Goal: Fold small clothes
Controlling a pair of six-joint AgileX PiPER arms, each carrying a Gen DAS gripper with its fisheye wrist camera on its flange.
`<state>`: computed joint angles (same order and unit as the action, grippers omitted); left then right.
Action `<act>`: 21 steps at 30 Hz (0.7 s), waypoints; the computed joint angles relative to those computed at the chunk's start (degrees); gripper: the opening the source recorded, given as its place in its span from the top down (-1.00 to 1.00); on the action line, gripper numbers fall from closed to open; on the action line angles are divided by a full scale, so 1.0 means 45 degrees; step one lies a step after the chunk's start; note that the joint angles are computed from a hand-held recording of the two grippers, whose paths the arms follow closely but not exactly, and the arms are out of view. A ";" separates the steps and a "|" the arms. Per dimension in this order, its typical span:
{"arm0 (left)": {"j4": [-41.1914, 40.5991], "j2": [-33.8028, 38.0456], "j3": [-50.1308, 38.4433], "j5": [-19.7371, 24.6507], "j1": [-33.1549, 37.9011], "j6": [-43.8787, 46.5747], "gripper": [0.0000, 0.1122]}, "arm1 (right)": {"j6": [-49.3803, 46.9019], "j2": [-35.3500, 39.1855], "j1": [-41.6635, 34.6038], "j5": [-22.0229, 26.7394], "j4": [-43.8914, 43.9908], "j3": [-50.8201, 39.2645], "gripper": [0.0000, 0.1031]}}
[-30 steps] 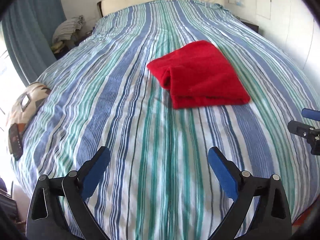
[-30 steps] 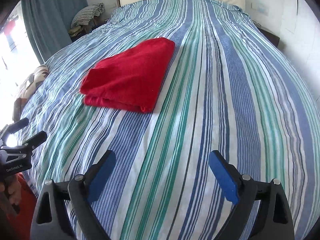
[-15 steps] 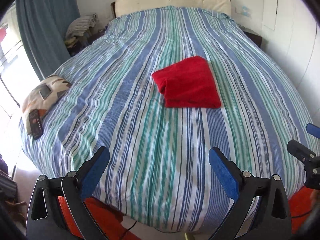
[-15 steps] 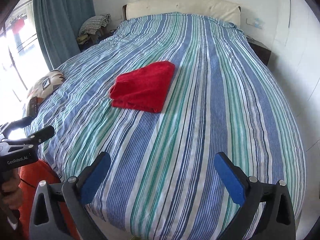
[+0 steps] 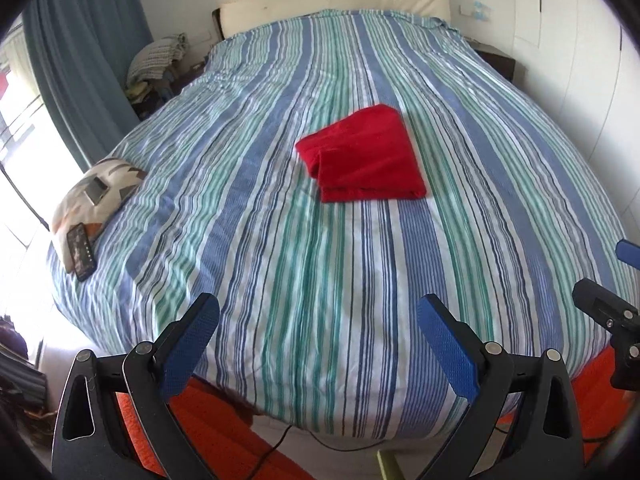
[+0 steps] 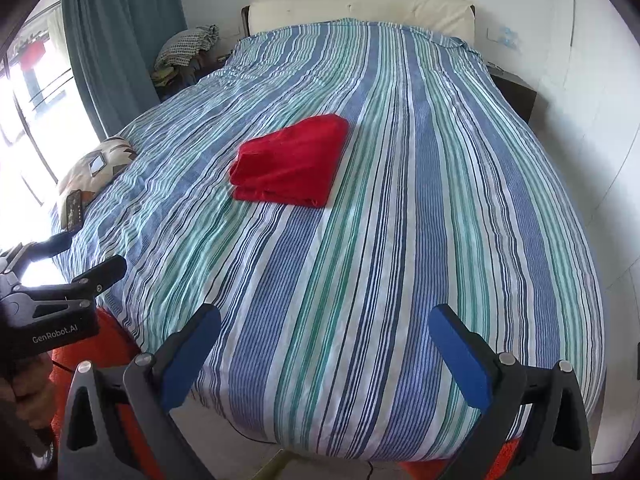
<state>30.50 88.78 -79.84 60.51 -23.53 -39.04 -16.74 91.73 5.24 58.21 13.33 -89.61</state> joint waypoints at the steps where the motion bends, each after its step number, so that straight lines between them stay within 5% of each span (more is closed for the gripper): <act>1: -0.0008 -0.0116 0.0054 0.0095 -0.0050 0.0019 -0.78 | -0.0008 -0.0060 -0.0003 0.0099 0.0019 -0.0013 -0.99; 21: 0.0669 -0.1621 0.0594 0.1816 -0.1360 -0.0313 -0.78 | -0.0398 -0.1394 0.0210 0.2488 0.0100 0.0108 -0.99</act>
<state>33.51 81.48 -77.17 68.68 -29.65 -40.45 -18.53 85.46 6.18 69.40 13.78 -89.13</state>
